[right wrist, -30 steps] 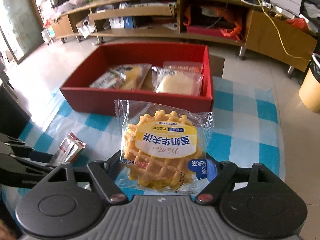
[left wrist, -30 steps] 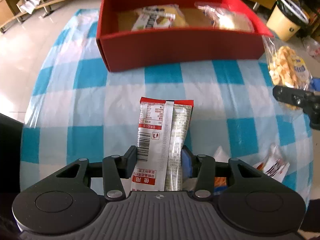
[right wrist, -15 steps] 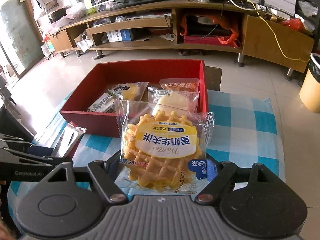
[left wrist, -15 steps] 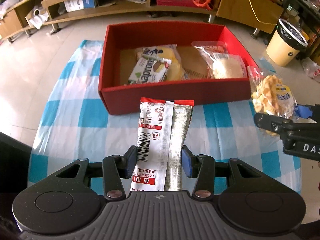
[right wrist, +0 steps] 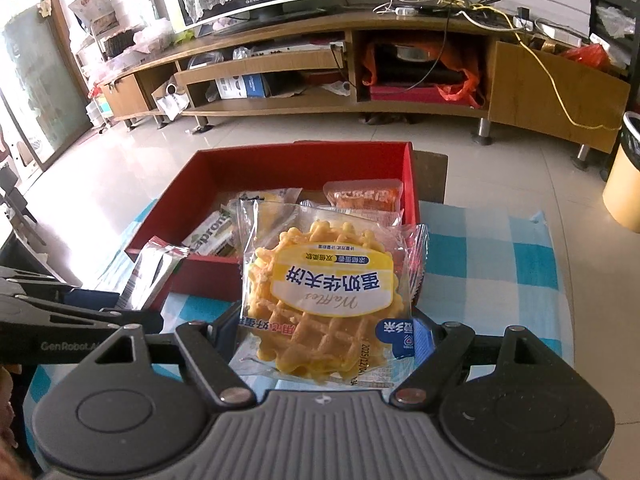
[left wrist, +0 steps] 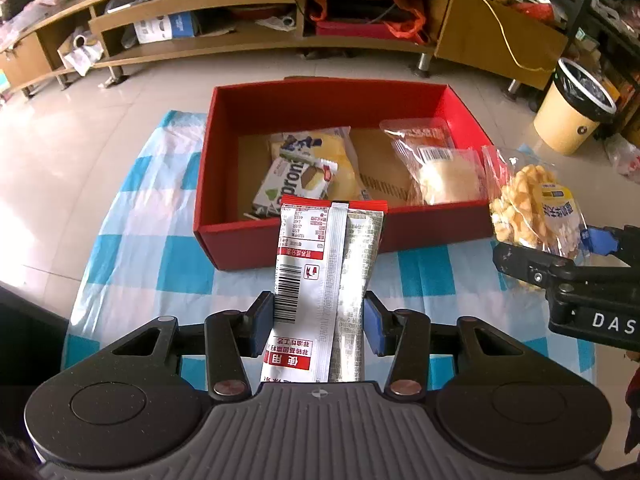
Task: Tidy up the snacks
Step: 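Carry the biscuit pack with the left tool while the right tool carries the waffle pack over the box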
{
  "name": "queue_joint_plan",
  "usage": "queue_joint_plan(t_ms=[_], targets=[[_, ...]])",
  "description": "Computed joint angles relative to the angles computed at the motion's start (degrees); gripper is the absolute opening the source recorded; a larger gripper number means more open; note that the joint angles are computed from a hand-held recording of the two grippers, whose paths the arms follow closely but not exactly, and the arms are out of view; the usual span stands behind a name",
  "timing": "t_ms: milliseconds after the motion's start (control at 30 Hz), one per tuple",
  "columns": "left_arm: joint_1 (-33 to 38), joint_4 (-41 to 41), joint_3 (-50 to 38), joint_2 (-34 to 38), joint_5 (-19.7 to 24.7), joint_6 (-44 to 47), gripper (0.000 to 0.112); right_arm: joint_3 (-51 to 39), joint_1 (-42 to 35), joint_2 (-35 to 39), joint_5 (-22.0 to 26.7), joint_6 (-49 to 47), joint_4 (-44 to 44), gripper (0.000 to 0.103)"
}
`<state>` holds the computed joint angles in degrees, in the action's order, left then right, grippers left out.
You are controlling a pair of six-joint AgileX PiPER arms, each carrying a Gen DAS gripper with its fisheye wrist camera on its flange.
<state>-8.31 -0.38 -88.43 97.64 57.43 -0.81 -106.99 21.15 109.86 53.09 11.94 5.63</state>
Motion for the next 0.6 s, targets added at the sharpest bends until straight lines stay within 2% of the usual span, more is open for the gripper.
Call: queue_joint_plan(t_ms=[600], targets=[[-1.09, 2.47, -2.43, 1.06, -0.95, -2.42, 0.054, -1.64, -0.28, 0.32, -0.89, 0.38, -0.49, 0.077]])
